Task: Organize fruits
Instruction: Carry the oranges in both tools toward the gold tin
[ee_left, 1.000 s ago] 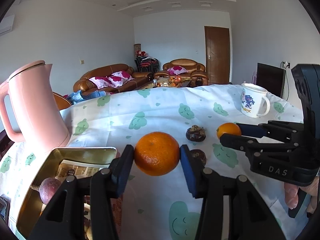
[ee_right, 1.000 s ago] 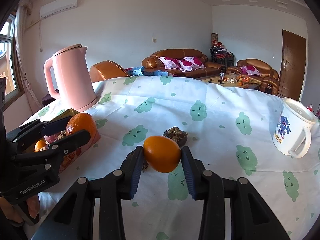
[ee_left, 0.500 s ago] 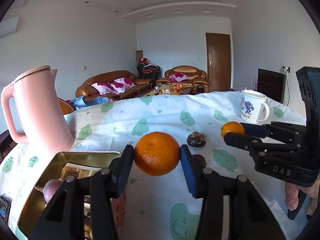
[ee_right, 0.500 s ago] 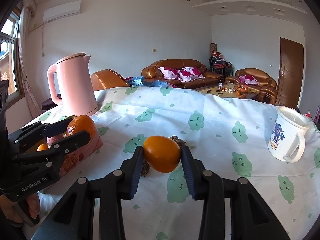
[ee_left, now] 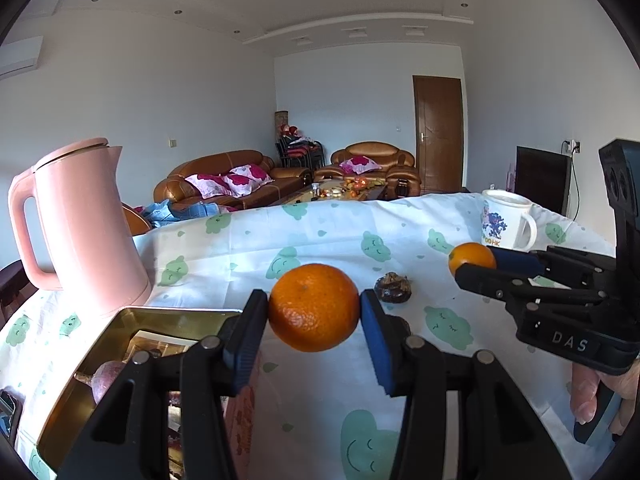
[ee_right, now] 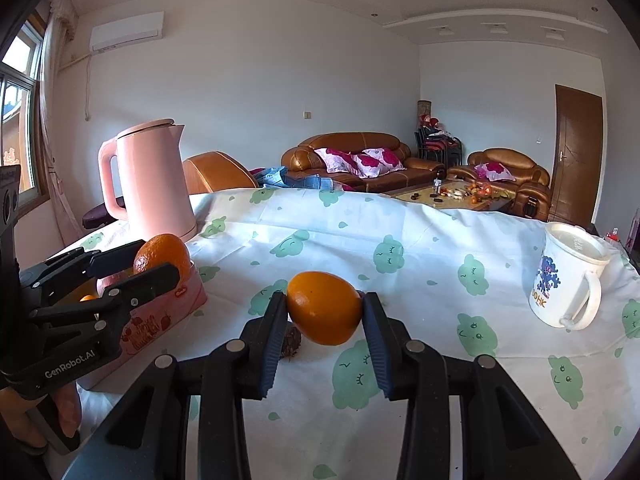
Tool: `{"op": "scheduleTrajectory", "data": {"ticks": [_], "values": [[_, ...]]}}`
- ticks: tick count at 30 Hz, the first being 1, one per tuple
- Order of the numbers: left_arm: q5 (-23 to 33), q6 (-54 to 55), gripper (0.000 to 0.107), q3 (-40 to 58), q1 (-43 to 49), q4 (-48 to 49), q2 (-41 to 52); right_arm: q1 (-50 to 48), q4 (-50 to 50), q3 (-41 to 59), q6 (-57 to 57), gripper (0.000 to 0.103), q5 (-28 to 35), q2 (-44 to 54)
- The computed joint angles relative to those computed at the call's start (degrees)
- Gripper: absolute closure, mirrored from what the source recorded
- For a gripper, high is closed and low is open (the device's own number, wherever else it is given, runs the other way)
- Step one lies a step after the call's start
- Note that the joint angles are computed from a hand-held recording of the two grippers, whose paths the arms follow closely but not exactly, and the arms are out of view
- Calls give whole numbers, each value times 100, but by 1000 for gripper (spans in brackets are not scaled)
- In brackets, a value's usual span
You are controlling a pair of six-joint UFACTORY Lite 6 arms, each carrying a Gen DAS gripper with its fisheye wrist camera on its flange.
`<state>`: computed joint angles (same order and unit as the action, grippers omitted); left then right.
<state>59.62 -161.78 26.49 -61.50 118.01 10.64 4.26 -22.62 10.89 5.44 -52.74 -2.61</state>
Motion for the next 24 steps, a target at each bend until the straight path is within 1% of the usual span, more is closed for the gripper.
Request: {"op": "scheduleTrajectory", "data": {"ticks": [14, 24], "values": [[330, -129, 58, -155, -196, -110, -53, -9, 117, -336, -173, 63, -359, -279], [716, -108, 58, -179, -546, -443, 9, -84, 79, -560, -238, 63, -637, -435]]}}
